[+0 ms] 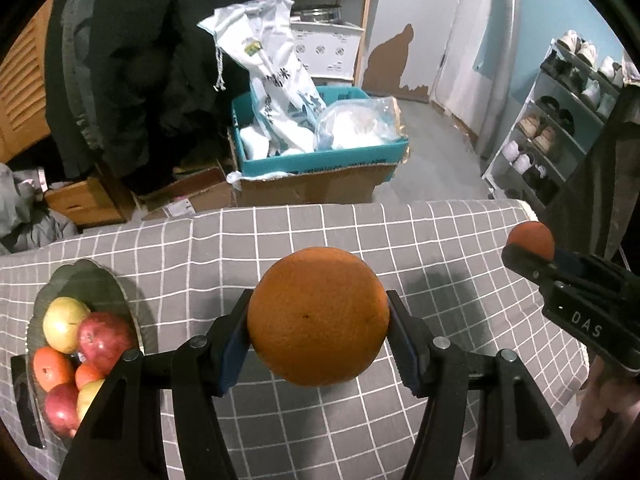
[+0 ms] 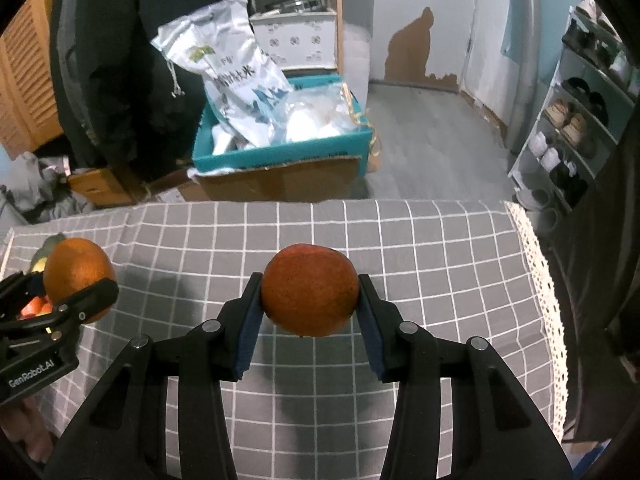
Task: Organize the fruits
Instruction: 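Lift and carry large orange in left tool while right tool carries small orange to bowl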
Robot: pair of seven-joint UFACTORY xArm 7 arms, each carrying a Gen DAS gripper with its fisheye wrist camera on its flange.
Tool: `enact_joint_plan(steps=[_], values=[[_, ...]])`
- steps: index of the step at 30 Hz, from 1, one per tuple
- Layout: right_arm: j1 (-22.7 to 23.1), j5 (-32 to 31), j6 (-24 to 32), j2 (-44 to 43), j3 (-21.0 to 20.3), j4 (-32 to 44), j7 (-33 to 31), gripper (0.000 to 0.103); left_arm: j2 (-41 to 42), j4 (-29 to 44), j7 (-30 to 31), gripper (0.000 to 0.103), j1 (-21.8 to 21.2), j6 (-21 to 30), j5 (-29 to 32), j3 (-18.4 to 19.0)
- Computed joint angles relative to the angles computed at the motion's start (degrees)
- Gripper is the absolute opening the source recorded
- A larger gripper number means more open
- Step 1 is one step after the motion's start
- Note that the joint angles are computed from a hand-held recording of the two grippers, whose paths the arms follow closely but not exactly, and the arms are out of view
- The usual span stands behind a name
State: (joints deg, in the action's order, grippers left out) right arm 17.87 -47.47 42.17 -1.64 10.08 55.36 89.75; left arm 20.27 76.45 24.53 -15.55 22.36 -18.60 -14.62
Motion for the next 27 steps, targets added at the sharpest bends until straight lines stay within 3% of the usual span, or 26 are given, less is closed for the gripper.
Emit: enact_joint_plan(steps=[11,27], values=[[0.8,-1.7,1.0,-2.6,2.0,2.0,0.5,0.044,-7.5,-5.0,6.3,0.064,2.1,-1.5,-6.7,-0.7],[3.9,-5.0,3.9,-1.0,4.1,9.3,-1.3,0.044,-13.9,-8.3,13.8,0.064,3.1,-1.1,-15.9,3.2]])
